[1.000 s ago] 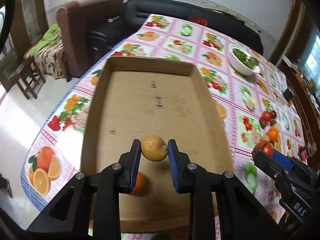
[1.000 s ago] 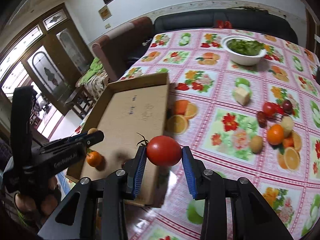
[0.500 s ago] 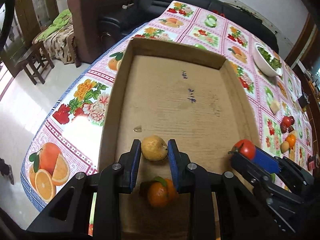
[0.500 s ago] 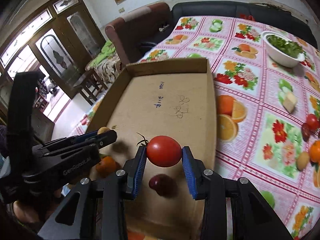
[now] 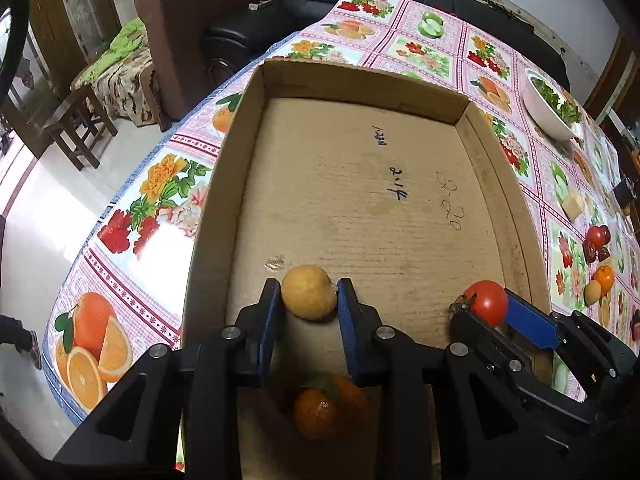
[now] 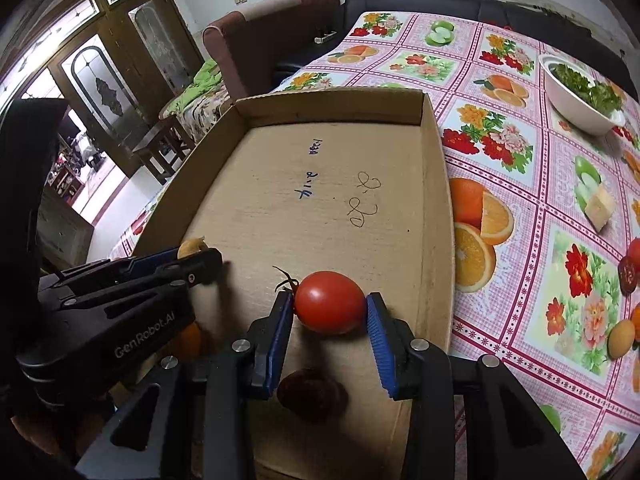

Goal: Organize fruits
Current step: 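Carry the brown fruit in the left gripper and the tomato in the right into the box, then open the left gripper to drop the brown fruit while the right releases the tomato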

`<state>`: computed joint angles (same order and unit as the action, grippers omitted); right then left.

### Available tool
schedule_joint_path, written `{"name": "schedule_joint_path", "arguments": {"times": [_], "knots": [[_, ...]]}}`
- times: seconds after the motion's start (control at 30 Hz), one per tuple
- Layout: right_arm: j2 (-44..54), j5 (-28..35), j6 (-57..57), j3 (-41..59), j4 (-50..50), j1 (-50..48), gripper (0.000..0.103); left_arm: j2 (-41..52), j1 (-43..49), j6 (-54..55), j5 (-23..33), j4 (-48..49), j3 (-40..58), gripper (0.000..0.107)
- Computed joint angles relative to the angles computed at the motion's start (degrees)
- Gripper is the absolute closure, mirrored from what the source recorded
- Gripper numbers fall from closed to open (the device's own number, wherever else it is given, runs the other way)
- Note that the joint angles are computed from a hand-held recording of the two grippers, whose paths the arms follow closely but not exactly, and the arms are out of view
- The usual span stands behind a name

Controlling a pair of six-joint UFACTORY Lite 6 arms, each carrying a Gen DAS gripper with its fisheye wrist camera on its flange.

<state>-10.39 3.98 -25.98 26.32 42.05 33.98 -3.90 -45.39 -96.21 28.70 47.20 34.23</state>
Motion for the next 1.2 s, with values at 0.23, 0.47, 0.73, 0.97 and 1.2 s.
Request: {"name": "schedule_joint_path", "arguments": {"times": [0.23, 0.47, 0.73, 0.97, 1.2], "knots": [[-2.26, 0.65, 17.04, -0.53, -17.45, -0.23, 0.062, -2.47, -0.37, 1.26, -0.05, -1.84, -0.52, 0.062], [-10.07, 3.29, 31.12, -3.46, -31.43, -0.63, 0.053, -4.88, -2.58, 1.14, 1.75, -3.03, -0.65, 0.062], [-23.42, 9.90, 27.24, -7.93, -28.72, -5.00, 0.053, -6.52, -6.63, -0.61, 4.85, -3.07, 0.51, 0.062], [-35.28, 18.62, 16.22, -10.82, -21.17, -14.87, 0.053, -5.41, -10.59, -1.17, 7.28, -3.33, 3.53, 0.062], [-43.72, 27.54, 3.81, -12.43, -13.62, -27.31, 0.053, -3.90, -13.91, -1.85, 9.18, -3.52, 6.44, 0.062]]}}
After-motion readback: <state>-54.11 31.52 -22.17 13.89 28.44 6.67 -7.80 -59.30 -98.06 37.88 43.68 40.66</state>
